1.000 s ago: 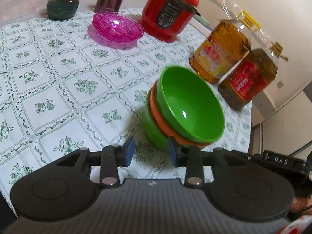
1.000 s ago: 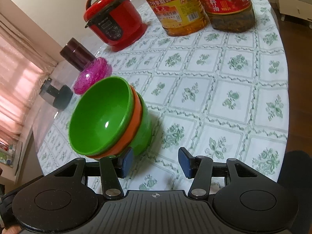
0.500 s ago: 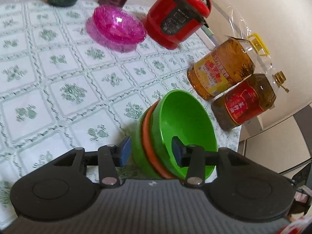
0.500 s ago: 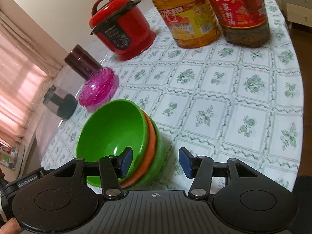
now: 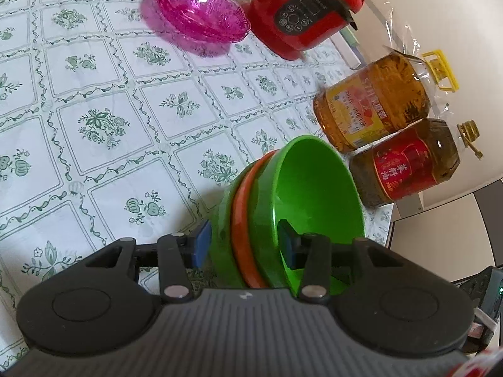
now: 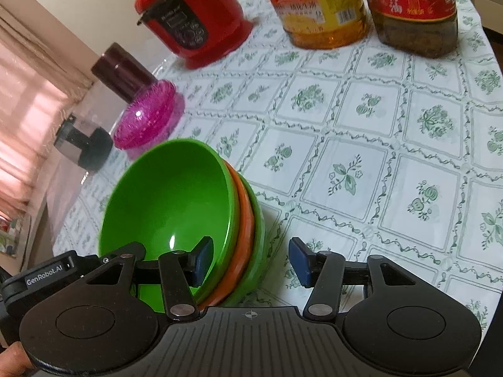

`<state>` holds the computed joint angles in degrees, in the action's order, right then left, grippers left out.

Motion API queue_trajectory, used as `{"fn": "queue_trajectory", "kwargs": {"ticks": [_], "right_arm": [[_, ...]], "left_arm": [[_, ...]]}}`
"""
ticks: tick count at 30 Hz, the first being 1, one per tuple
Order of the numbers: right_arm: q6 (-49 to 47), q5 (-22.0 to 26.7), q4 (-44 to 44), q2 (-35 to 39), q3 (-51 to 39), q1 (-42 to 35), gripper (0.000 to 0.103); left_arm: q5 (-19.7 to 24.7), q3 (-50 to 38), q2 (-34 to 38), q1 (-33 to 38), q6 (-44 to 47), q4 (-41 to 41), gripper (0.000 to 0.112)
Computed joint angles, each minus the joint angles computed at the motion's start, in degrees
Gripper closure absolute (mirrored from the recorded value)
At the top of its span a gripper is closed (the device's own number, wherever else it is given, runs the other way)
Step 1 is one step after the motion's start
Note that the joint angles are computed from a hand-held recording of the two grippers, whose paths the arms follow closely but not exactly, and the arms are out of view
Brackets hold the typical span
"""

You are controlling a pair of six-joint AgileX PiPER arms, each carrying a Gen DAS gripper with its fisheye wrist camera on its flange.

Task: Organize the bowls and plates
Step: 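Move both grippers to the bowl stack's rim and close on it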

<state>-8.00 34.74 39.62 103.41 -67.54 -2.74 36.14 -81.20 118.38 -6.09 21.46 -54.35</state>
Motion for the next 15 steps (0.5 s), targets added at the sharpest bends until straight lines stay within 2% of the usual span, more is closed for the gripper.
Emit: {"fn": "queue_trajectory", "kwargs": {"ticks": [15], "right_arm": [[-1.1, 2.9, 3.4, 5.5, -2.8, 0.1, 0.05]], "left_arm": [[0.9, -2.8, 2.5, -1.1, -3.5, 3.4, 0.071]]}}
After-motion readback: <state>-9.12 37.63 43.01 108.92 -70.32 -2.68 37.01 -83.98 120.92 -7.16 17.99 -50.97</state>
